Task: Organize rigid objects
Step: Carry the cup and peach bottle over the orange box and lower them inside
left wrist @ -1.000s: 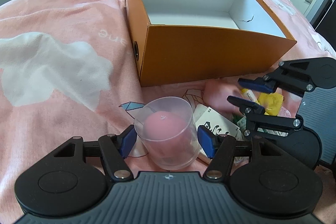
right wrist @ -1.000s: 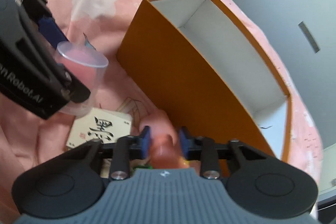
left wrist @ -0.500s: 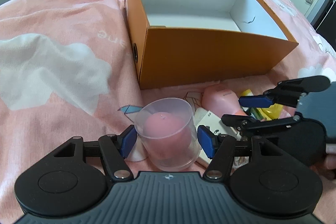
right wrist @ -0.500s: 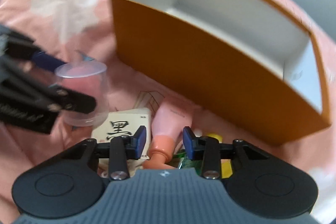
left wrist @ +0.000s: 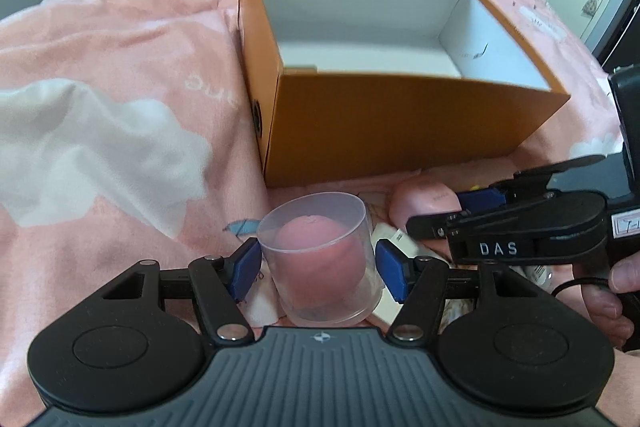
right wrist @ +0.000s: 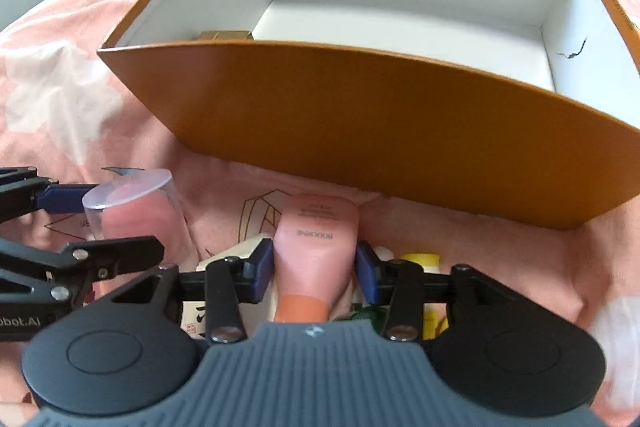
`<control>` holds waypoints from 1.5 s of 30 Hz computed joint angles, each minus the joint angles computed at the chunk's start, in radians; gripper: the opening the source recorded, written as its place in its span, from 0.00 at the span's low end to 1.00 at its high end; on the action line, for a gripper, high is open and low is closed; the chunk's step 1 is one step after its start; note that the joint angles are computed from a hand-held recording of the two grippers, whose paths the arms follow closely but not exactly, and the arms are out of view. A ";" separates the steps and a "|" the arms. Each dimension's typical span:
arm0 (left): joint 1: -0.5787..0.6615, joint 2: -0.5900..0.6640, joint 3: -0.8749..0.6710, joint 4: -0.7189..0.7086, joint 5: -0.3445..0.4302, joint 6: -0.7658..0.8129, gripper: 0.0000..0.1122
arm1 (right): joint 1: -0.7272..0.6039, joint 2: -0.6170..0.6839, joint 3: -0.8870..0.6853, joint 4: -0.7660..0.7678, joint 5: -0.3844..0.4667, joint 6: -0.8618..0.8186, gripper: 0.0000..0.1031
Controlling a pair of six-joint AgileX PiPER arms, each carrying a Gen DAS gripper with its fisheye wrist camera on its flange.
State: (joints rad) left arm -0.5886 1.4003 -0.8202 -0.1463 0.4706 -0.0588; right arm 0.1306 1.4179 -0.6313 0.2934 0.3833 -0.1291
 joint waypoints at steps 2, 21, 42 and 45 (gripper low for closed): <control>-0.006 -0.033 0.016 -0.008 -0.021 0.017 0.64 | -0.002 -0.031 0.005 -0.017 0.016 0.019 0.42; -0.051 -0.118 -0.139 -0.074 -0.061 0.103 0.64 | -0.046 -0.406 -0.121 -0.128 0.272 0.082 0.42; 0.062 0.493 -0.779 -0.162 0.228 0.320 0.64 | -0.361 0.175 -0.600 0.105 0.516 -0.217 0.42; 0.041 0.580 -0.883 -0.044 0.300 0.265 0.64 | -0.336 0.214 -0.612 0.086 0.495 -0.203 0.42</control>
